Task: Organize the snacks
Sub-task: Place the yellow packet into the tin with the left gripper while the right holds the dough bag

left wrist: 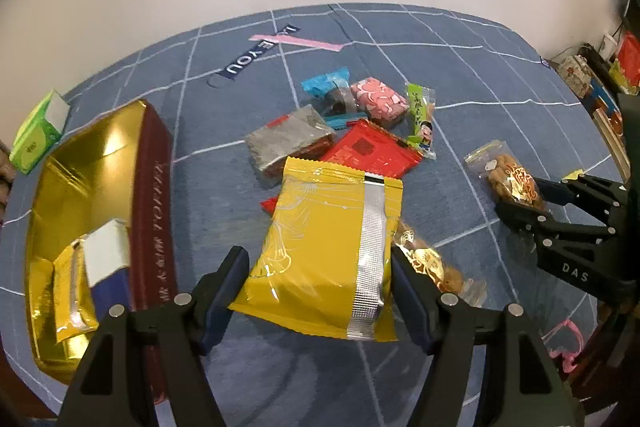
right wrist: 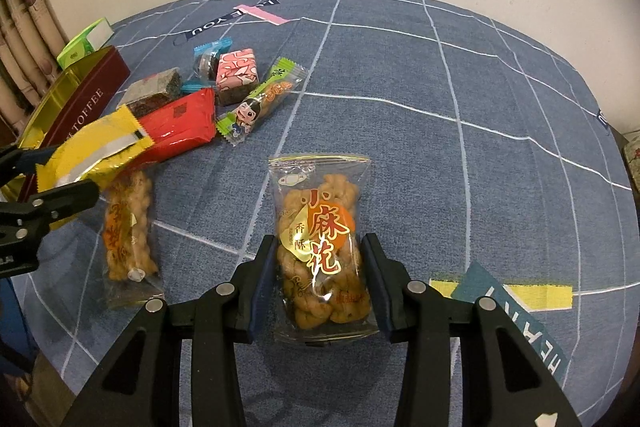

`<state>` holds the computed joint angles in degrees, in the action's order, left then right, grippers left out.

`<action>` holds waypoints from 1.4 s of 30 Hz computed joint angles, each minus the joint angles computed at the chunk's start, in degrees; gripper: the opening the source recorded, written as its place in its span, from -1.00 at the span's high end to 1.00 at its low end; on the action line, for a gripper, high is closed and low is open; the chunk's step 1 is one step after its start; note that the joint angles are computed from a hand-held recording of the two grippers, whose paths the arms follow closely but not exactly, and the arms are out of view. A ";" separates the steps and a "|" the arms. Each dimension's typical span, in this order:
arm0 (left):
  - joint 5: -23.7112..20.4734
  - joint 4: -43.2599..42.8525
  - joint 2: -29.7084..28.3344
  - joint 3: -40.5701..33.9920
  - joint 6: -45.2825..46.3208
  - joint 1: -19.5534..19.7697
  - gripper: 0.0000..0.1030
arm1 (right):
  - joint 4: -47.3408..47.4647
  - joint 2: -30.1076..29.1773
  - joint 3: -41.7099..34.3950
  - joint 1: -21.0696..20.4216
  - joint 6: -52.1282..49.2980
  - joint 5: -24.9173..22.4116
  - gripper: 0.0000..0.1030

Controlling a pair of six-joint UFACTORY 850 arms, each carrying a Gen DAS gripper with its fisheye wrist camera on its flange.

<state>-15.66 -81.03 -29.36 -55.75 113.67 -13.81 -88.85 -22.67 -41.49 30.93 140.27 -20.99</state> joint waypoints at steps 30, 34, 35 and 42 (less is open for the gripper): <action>6.30 -2.66 -1.60 -7.26 -3.34 13.19 -0.39 | 6.98 -0.71 -1.36 0.05 -6.84 -1.03 0.23; 7.80 1.83 -3.29 -8.62 -7.89 14.03 -0.39 | 8.33 -0.92 -1.73 -0.02 -7.94 -1.10 0.23; 8.20 1.60 -3.62 -8.85 -7.61 14.06 -0.39 | 8.53 -0.94 -1.77 -0.01 -8.01 -1.11 0.23; 10.63 -4.91 -5.13 -9.48 -0.58 14.13 -0.39 | 11.09 -1.07 -2.25 -0.22 -9.78 -1.15 0.23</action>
